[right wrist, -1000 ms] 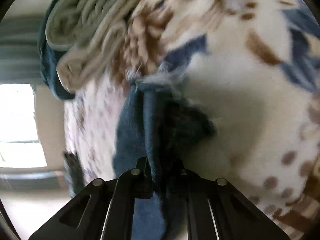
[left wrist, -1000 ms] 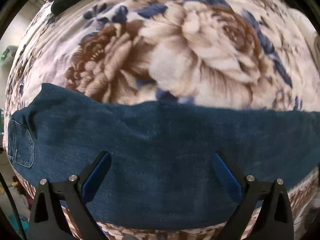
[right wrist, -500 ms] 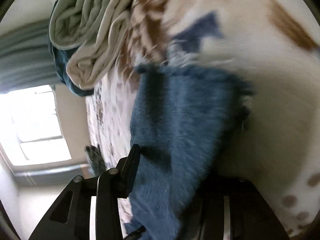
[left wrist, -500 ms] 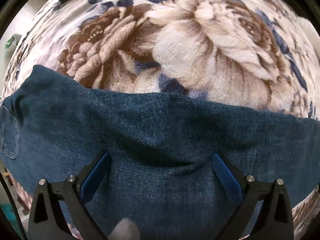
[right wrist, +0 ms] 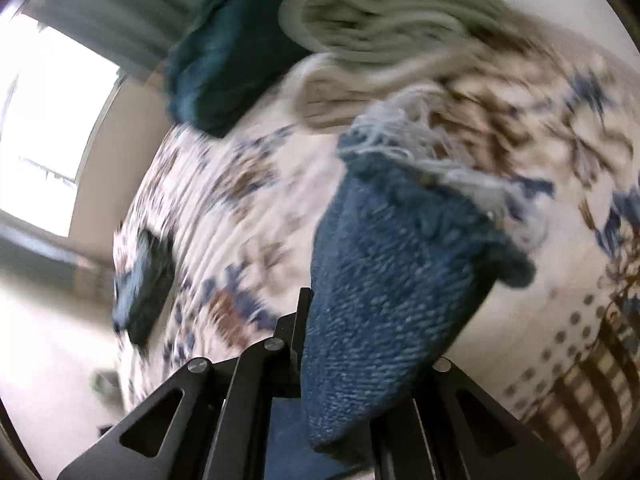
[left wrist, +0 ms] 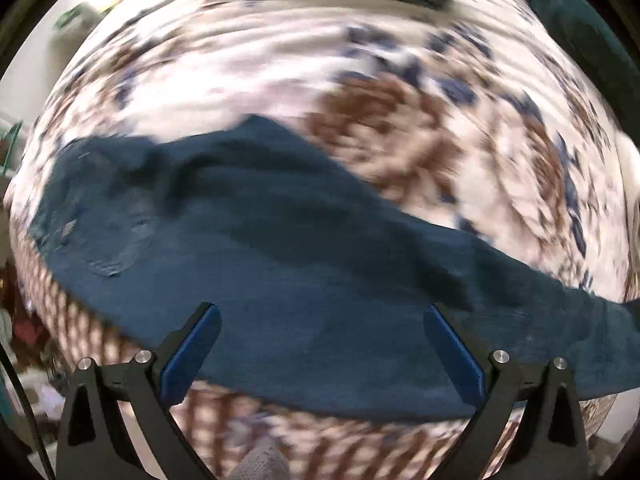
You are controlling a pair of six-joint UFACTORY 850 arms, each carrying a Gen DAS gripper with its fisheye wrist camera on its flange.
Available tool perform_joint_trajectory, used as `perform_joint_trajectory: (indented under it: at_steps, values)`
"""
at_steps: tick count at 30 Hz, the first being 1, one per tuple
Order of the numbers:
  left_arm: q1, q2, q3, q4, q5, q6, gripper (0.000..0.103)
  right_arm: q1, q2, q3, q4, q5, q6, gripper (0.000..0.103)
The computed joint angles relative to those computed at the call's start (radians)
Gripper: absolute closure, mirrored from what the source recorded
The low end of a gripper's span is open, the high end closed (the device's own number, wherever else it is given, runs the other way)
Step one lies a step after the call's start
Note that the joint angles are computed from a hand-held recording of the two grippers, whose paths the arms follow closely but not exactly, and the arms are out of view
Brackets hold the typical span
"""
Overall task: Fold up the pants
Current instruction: 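Grasp the frayed jeans hem with the right gripper and lift it, then carry the frayed hem over the jeans toward the waistband with the right gripper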
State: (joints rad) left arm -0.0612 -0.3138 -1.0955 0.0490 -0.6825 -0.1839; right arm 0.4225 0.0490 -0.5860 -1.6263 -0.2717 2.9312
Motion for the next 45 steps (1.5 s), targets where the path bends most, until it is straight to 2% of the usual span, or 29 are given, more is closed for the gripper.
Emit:
perform_joint_trajectory:
  at_steps: [2,4,6,8,11,13,15,17,19,20,21,22,23,25,26,28,31,33,35,36,37,39,40,42,43,45]
  values:
    - [0.059,0.018,-0.002,0.0,-0.018,0.025,0.0,0.091,-0.091,-0.123,0.191,-0.071,-0.209,0.096]
    - [0.104,0.02,-0.012,0.015,-0.019,0.023,0.0,0.153,-0.184,-0.242,0.362,-0.119,-0.419,0.096]
    - [0.152,0.023,-0.025,0.024,-0.023,0.026,0.0,0.235,-0.311,-0.392,0.52,-0.194,-0.628,0.096]
    - [0.221,0.033,-0.031,0.029,-0.024,0.042,0.0,0.304,-0.442,-0.54,0.641,-0.218,-0.779,0.096]
    - [0.285,0.006,-0.055,0.049,-0.004,0.041,0.0,0.387,-0.664,-0.797,0.78,-0.277,-1.02,0.096]
    - [0.316,-0.004,-0.06,0.083,0.002,0.03,0.0,0.433,-0.801,-0.966,0.892,-0.314,-1.214,0.097]
    - [0.341,-0.015,-0.068,0.09,0.007,0.038,0.0,0.479,-0.949,-1.16,0.998,-0.404,-1.414,0.096]
    - [0.357,-0.025,-0.076,0.088,0.015,0.051,0.0,0.5,-1.075,-1.328,1.129,-0.491,-1.604,0.088]
    - [0.361,-0.036,-0.084,0.07,0.025,0.083,0.0,0.511,-1.148,-1.436,1.183,-0.57,-1.701,0.08]
    - [0.361,-0.04,-0.087,0.054,0.026,0.099,0.0,0.515,-1.15,-1.44,1.192,-0.567,-1.743,0.076]
    - [0.361,-0.044,-0.091,0.032,0.025,0.118,0.0,0.506,-1.13,-1.414,1.242,-0.522,-1.792,0.057]
    - [0.358,-0.046,-0.094,-0.006,0.027,0.147,0.0,0.487,-1.09,-1.356,1.334,-0.436,-1.854,0.026]
    - [0.354,-0.05,-0.098,-0.029,0.025,0.163,0.0,0.463,-1.041,-1.29,1.438,-0.331,-1.902,0.015]
    - [0.346,-0.059,-0.111,-0.098,0.011,0.207,0.0,0.433,-0.928,-1.115,1.648,-0.126,-2.009,0.014]
    - [0.344,-0.066,-0.118,-0.151,0.0,0.244,0.0,0.419,-0.866,-1.032,1.724,-0.051,-2.035,0.014]
    - [0.331,-0.094,-0.139,-0.236,-0.038,0.312,0.0,0.394,-0.757,-0.89,1.752,0.008,-1.983,0.014]
    - [0.295,-0.153,-0.161,-0.304,-0.085,0.385,0.0,0.372,-0.647,-0.748,1.556,-0.016,-1.694,0.014]
    - [0.258,-0.203,-0.181,-0.268,-0.115,0.402,0.0,0.347,-0.586,-0.664,1.444,-0.039,-1.537,0.014]
    - [0.208,-0.248,-0.189,-0.175,-0.128,0.397,0.002,0.316,-0.551,-0.6,1.413,-0.065,-1.476,0.014]
    - [0.184,-0.244,-0.172,-0.128,-0.097,0.404,0.009,0.292,-0.546,-0.576,1.434,-0.06,-1.495,0.014]
    - [0.171,-0.228,-0.15,-0.121,-0.061,0.436,0.034,0.276,-0.536,-0.551,1.444,-0.057,-1.496,0.014]
    - [0.134,-0.178,-0.09,-0.059,0.027,0.492,0.064,0.238,-0.535,-0.518,1.483,-0.028,-1.531,0.014]
    - [0.117,-0.158,-0.063,-0.001,0.069,0.479,0.068,0.228,-0.538,-0.498,1.52,-0.015,-1.556,0.014]
    - [0.1,-0.132,-0.019,0.099,0.145,0.437,0.067,0.2,-0.566,-0.486,1.615,-0.037,-1.631,0.014]
    - [0.105,-0.136,-0.016,0.098,0.158,0.436,0.065,0.196,-0.574,-0.477,1.654,-0.05,-1.652,0.014]
    - [0.122,-0.146,-0.033,0.049,0.141,0.449,0.064,0.179,-0.579,-0.434,1.84,0.013,-1.785,0.014]
